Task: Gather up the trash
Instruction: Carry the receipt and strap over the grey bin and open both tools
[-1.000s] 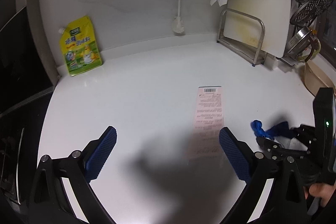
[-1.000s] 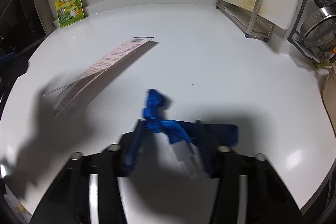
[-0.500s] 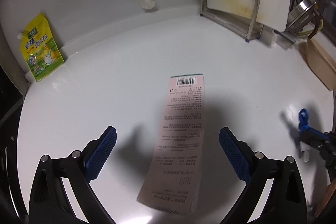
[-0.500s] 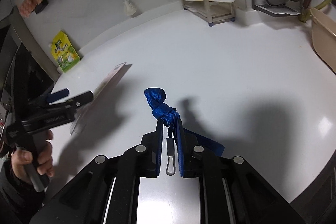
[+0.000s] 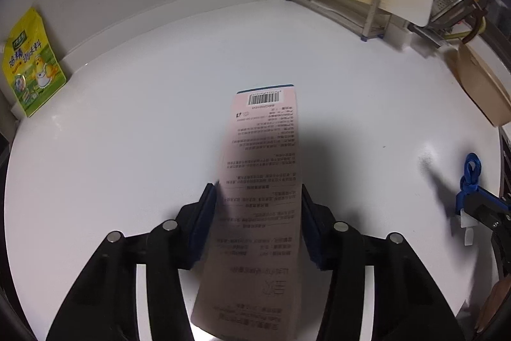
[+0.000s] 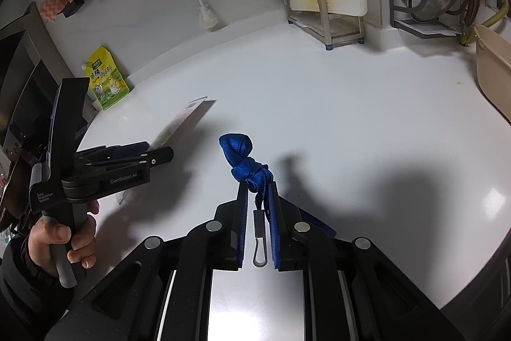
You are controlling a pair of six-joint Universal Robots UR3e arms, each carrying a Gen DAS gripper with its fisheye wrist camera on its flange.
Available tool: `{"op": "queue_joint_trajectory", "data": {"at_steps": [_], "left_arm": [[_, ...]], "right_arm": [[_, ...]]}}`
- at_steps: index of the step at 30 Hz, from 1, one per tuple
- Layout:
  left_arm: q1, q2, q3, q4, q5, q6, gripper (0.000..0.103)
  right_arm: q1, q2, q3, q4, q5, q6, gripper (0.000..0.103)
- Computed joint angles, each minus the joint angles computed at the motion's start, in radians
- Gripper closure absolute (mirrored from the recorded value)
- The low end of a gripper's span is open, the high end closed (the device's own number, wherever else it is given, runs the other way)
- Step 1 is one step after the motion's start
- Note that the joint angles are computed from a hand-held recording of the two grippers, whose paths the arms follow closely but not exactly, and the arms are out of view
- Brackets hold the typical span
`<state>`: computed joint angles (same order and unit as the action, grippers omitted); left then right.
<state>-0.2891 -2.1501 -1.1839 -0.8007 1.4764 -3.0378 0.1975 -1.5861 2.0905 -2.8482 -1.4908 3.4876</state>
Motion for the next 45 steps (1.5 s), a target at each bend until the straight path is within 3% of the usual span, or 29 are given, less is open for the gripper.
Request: {"op": "queue_joint_trajectory", "data": {"at_steps": [5,16,25,31,38,42,45], "left_arm": [[-0.024,0.023,-0.03,0.013,0.033,0.016,0.056],[0.034,0.317,-0.374,0.155,-0.009,0.015,0.056],[0.129,0.73,-0.75,0.225,-0.02,0.039,0.056],[0.195,1.071,-0.912,0.082,-0.083,0.068,0.056],[0.23,1.487,-1.008,-0.181,-0.122,0.11,0.056],[0.231,1.693,-1.068,-0.296,-0.151,0.119,0.056],[0.111,1.739,-1.13,-0.257,-0.073,0.057,0.056]], "right_arm": [[0.037,-0.003,-0.004,-0.004,-0.044,0.004,0.091],[0.128,-0.024,0.018,-0.006,-0.17,0.069,0.091],[0.344,-0.115,0.063,0.029,-0.339,0.222,0.091],[0.56,-0.155,0.087,0.082,-0.487,0.368,0.091],[0.863,-0.161,0.065,0.192,-0.696,0.62,0.091],[1.031,-0.127,-0.008,0.368,-0.808,0.805,0.091],[1.148,-0.09,-0.083,0.527,-0.866,0.964,0.091]]}}
